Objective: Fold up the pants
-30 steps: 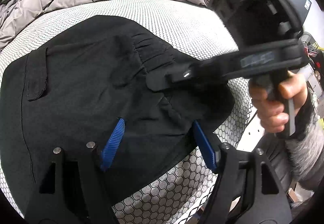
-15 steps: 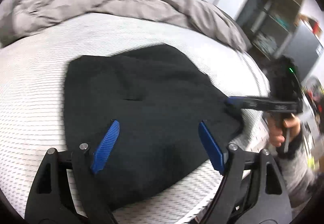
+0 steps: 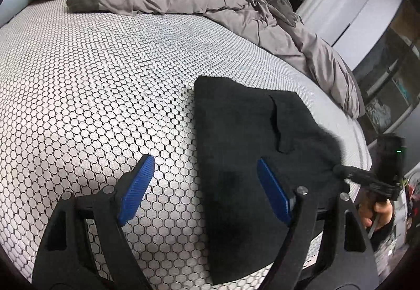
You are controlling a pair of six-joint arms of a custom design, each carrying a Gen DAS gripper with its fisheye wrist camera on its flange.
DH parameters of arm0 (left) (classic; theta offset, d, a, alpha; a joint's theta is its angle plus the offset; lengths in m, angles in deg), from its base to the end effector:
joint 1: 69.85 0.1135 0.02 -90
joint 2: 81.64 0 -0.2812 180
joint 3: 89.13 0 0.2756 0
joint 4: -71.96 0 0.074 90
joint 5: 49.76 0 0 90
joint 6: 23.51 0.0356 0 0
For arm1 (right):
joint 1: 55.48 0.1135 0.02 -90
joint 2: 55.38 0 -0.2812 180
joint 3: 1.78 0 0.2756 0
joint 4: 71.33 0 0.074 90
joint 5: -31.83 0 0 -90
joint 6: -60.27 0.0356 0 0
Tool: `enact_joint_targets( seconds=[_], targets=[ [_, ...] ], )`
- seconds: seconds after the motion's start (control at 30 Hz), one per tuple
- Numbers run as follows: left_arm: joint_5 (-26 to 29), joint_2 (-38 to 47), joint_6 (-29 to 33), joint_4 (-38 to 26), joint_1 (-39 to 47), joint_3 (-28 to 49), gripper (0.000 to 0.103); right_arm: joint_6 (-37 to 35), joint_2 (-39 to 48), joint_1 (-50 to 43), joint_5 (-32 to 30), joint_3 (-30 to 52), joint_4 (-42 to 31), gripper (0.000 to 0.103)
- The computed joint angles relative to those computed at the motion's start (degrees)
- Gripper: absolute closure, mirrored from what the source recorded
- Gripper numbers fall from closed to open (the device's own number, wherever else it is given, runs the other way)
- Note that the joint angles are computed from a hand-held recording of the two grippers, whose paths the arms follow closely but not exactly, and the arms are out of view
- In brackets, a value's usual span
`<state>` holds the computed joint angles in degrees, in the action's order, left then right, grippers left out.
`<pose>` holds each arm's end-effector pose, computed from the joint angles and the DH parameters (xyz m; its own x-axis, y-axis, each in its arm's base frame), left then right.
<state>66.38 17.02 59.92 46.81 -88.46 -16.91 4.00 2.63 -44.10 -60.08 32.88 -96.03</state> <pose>0.3503 -0.1345 0.1858 -0.8002 0.1611 -0.5777 0.4573 0.7870 -0.4140 0.1932 0.0401 0.1613 -0.7280 0.4196 -0.5422 0.2227 0.8927 0.3918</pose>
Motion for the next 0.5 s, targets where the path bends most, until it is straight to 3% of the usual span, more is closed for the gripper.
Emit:
enact_joint_targets(
  seconds=[0.07,0.17,0.23,0.27,0.37,0.4,0.47,0.5],
  targets=[
    [-0.7,1.7,0.6,-0.5,0.4,-0.1,0.025,0.5,5.6,1.4,4.8,1.0,-1.2,0.071],
    [2.3,3.3,-1.0,0.3,0.7,-0.5,0.025,1.4,-3.4,-0.2,3.6,-1.2,-3.0,0.056],
    [7.0,3.3,-0.3,0.8,1.2,-1.4,0.025,1.8,-10.5,-0.9,6.2,-2.8,-4.8,0.026],
    [9.4,3.8,0.6,-0.2,1.3,-1.1,0.025,1.9,-12.5,-2.9,4.8,-3.8,-5.0,0.022],
    [9.7,4.8,4.0,-2.4,-0.9,-0.6,0.033,0.7,-4.2,-14.9,-15.1,-6.2,4.8,0.021],
    [9.2,5.0,4.4,-2.5,-1.8,-0.5,0.04,0.9,0.6,-16.8,-19.8,-6.2,8.4,0.021],
    [8.4,4.9,3.4,-1.7,-2.9,-0.5,0.049,1.0,7.8,-16.6,-20.6,-5.3,14.2,0.021],
    [8.3,5.1,2.7,-1.4,-3.0,-0.2,0.059,0.1,8.5,-16.3,-20.3,-5.3,15.9,0.023]
  ],
)
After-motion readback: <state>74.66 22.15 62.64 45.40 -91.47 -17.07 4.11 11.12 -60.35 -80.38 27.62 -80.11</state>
